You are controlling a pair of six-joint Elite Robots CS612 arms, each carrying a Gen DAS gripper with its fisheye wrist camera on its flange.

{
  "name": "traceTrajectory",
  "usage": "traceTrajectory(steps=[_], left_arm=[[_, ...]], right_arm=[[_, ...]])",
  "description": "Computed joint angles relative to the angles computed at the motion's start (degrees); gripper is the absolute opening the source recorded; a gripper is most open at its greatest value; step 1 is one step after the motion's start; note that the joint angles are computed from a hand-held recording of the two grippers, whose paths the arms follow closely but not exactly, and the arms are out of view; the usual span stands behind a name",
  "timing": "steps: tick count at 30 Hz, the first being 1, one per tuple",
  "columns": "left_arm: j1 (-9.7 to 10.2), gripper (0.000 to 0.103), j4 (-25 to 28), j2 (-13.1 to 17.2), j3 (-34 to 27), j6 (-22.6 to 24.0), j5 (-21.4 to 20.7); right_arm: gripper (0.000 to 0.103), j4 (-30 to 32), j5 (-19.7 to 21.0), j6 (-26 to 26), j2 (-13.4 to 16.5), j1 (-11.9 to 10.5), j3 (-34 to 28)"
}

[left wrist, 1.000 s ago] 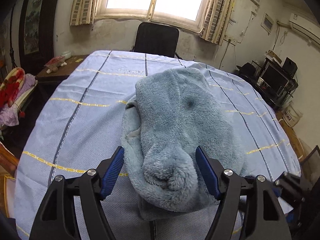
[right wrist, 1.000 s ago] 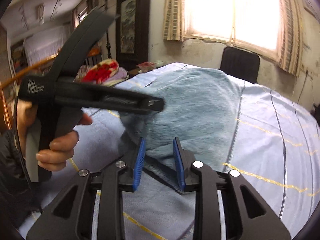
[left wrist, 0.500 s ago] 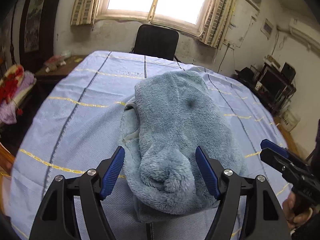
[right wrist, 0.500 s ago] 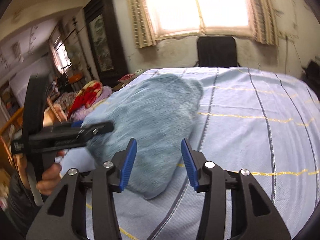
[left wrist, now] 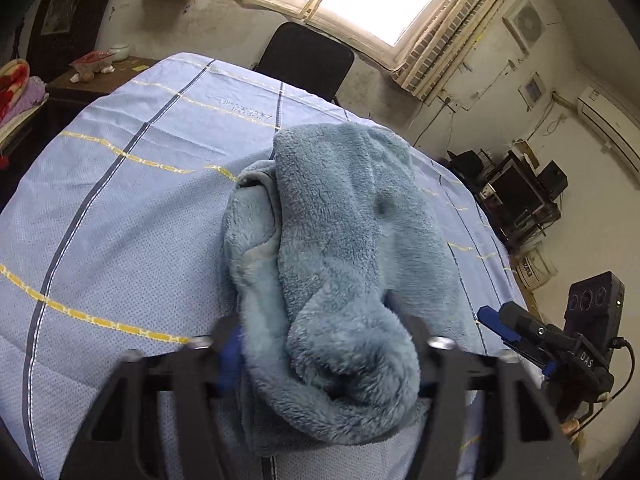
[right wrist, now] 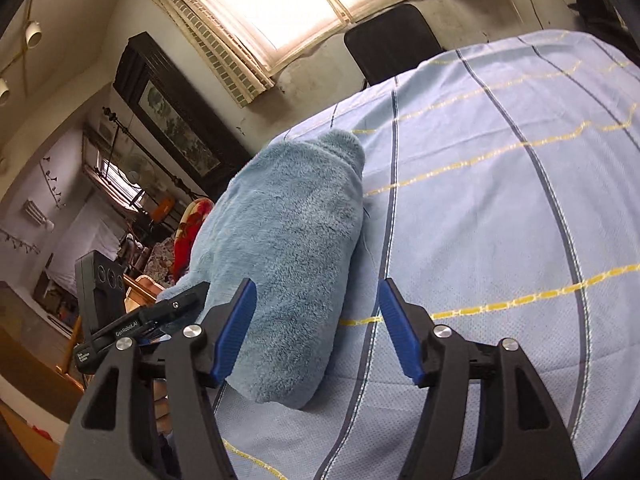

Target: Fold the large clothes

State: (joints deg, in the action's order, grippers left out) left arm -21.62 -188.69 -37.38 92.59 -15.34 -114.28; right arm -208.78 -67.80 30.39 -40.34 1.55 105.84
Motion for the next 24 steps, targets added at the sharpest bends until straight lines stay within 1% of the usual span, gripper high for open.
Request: traceTrajectory(steps=[3, 6, 9, 11, 13, 15, 18, 19, 21, 22, 24], left_arm=[[0.23, 0.035, 0.5, -0.8, 0.6, -0.3, 0.8], [0.6, 0.035, 1.3, -1.4, 1.2, -1.0, 2.0], [1.36, 0.035, 2.6, -1.5, 1.0, -2.5, 2.7], [1.46, 0.035, 3.3, -1.4, 0.9, -2.2, 3.0], [1.35, 0.036, 4.4, -1.3, 0.7, -1.5, 3.4], [1.2, 0.037, 4.9, -1.2, 0.7, -1.0, 4.0], [1.6, 0.038, 5.9, -0.8, 0.1, -1.6, 3.4], [1.75, 0.039, 6.4, -0.6, -0.1, -1.9, 3.3], [1.93, 0.041, 6.9, -0.3, -0.5, -2.3, 3.0], [1.97, 0.042, 6.9, -0.1, -0.7, -2.4, 2.9], [2.01, 0.045, 6.9, 0.1, -0.8, -2.6, 2.8]], right_arm=[[0.062, 1.2, 0.5, -0.2, 0.1, 0.1, -0.3], [0.062, 1.3, 0.1, -0.2, -0.3, 0.2, -0.2], [0.062, 2.1, -0.3, -1.0, -0.9, 0.4, -0.8], [0.062, 3.9, -0.5, -3.0, -1.2, 1.0, -1.9], [0.062, 6.4, -1.7, -5.2, -1.1, 2.0, -3.3], [0.062, 9.3, -2.6, -6.5, -0.6, 3.1, -5.1], [0.061, 12.4, -4.9, -8.2, 0.3, 4.4, -7.1], [0.061, 13.3, -5.0, -8.6, 0.8, 4.7, -7.7], [0.062, 15.2, -3.9, -8.2, 1.6, 4.7, -8.8], [0.064, 16.2, -2.5, -7.3, 2.2, 4.4, -9.4], [0.066, 16.2, 1.3, -4.9, 3.5, 3.4, -10.1]])
